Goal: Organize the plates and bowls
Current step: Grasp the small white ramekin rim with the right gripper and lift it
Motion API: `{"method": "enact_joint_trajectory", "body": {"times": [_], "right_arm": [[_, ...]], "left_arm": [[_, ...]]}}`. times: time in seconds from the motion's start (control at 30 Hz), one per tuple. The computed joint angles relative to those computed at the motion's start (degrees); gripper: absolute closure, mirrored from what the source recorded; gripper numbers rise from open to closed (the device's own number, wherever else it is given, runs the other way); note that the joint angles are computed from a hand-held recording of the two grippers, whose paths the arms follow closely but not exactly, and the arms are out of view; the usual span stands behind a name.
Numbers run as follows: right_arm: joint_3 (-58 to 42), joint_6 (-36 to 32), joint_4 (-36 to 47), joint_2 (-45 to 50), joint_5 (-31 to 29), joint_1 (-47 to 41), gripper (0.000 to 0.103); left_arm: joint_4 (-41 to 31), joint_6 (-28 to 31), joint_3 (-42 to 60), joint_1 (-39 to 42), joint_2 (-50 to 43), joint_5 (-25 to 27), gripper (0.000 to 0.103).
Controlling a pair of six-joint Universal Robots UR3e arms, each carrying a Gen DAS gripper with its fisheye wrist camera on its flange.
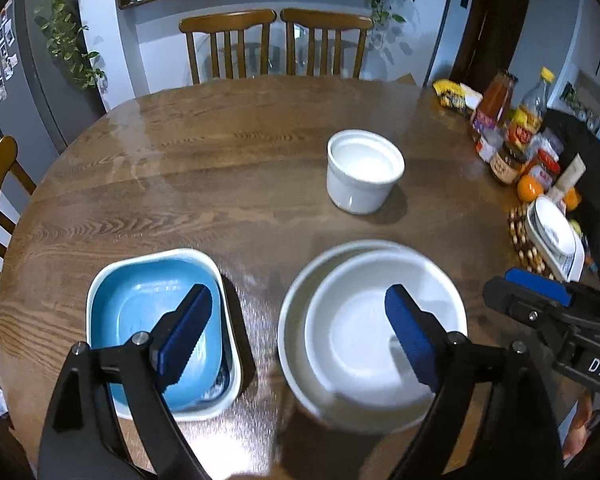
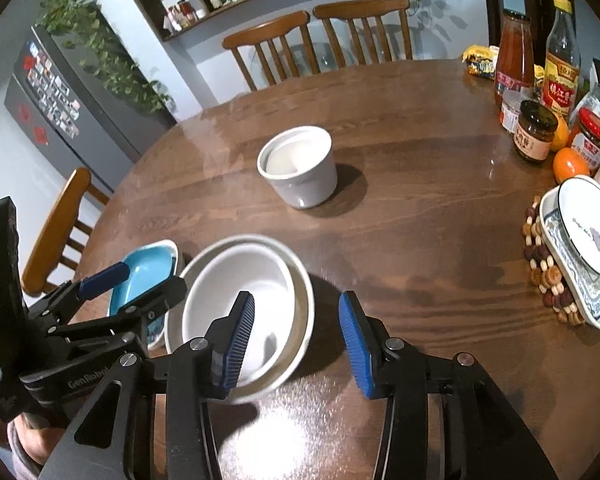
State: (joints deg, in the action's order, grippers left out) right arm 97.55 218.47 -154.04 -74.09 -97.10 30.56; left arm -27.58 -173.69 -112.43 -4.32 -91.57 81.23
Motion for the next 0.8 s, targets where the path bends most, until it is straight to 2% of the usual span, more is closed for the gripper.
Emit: {"method": "enact_joint_trajectory", "body": {"times": [0.13, 0.37, 0.47, 0.67, 0.8], "right_arm": [[-0.8, -2.5, -2.4, 1.0, -2.2, -0.4, 0.058], [-5.0, -4.3, -3.2, 2.7, 1.3, -5.1, 0.058], [-9.9, -6.3, -2.3, 5.7, 2.5, -7.0, 0.058], [-15.3, -6.2, -2.2, 13.5, 7.1, -10.5, 0.058], [-18.1, -6.3, -1.3, 17.4, 7.5, -11.4, 0.058]], "left_arm": [[2.0, -0.4, 3.3, 0.2, -3.1, -0.6, 0.015], [-2.0, -2.1, 16.9, -0.3, -10.7, 0.0, 0.015], [-2.9, -2.3, 22.5, -0.3, -14.5, -0.3, 0.011], [-7.7, -4.1, 32.9, -0.8, -25.2, -2.0, 0.011], [-11.5, -4.7, 39.4, -1.7, -30.9, -2.1, 0.011]]}}
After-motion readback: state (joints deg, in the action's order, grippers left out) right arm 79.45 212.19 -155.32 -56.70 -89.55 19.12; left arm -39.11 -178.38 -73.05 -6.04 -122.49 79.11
